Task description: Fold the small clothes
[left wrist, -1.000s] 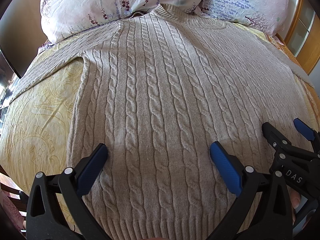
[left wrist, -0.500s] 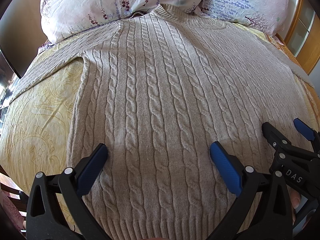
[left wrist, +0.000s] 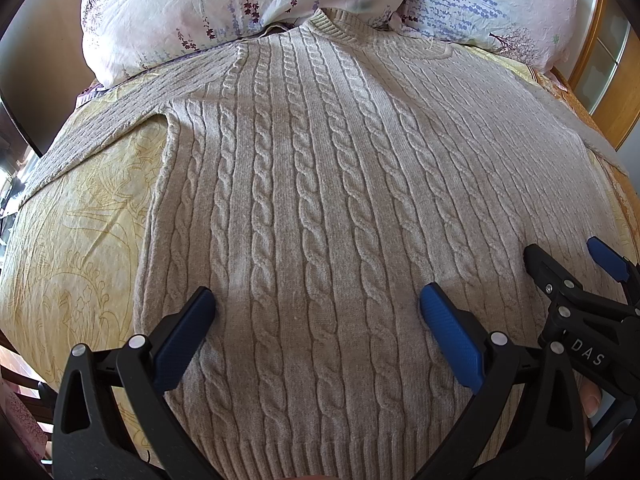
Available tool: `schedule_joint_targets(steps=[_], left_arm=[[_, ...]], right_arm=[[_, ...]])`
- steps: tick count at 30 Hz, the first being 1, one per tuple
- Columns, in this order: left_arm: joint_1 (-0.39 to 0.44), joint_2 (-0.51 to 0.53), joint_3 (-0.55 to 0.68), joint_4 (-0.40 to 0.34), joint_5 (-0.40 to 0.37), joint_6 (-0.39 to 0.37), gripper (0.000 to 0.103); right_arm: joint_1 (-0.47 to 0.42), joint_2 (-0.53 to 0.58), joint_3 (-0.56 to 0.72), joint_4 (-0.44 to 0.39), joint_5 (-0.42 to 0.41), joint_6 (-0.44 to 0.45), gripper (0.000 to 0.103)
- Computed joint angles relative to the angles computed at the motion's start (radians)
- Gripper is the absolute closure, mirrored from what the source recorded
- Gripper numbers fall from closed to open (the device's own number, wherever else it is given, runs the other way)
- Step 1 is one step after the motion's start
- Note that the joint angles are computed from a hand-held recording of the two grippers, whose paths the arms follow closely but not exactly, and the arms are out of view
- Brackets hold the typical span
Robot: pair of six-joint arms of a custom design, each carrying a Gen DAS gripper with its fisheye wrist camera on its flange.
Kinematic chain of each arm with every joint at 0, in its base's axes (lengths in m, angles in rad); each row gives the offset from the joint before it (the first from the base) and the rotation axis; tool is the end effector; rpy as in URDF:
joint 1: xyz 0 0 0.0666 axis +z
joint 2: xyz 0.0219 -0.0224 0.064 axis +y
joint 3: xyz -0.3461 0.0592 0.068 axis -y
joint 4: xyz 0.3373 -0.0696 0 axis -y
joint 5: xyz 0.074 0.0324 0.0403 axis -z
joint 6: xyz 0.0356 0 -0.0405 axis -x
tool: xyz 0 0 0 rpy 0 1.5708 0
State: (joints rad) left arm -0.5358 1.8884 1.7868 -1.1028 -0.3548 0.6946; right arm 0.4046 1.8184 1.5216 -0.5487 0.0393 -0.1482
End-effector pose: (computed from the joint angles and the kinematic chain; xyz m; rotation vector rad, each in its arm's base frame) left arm 0.4949 -0.2799 0.3036 -0.2968 2.6245 0.1042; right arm 0.5226 0.2218 0.2687 -0.2922 2.4082 0.2053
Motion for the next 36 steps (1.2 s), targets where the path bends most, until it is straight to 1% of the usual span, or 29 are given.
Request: schedule_joint_targets(steps=[16,22,30,32,36], left_arm=[[0.0,0.0,-0.001,0.001,-0.001,0.0,0.002],[0.001,0.004,0.008,-0.005,0.001,0.001,0.002],[0.002,0.013,0.026,-0.023,0.005,0.002,0.002],[0.003,0.01,0.018,-0.015,0.004,0.006,0.002],[0.001,0.004,0.011,-0.008,-0.003,0.011,0.002]], right_arm=[[0.002,0.0,0.0,-0.002,0.0,0.0,0.001],[0.001,0.008,0.018,-0.024,-0.004,0.0,0.001],[-0.002,0.005,0.018,-0.023,-0.01,0.009,0.001],[-0.003,0.002,0.014,-0.016,-0.013,0.012,0.001],[-0.008,-0.017,-0.032,0.057,-0.031,0.038,0.001]])
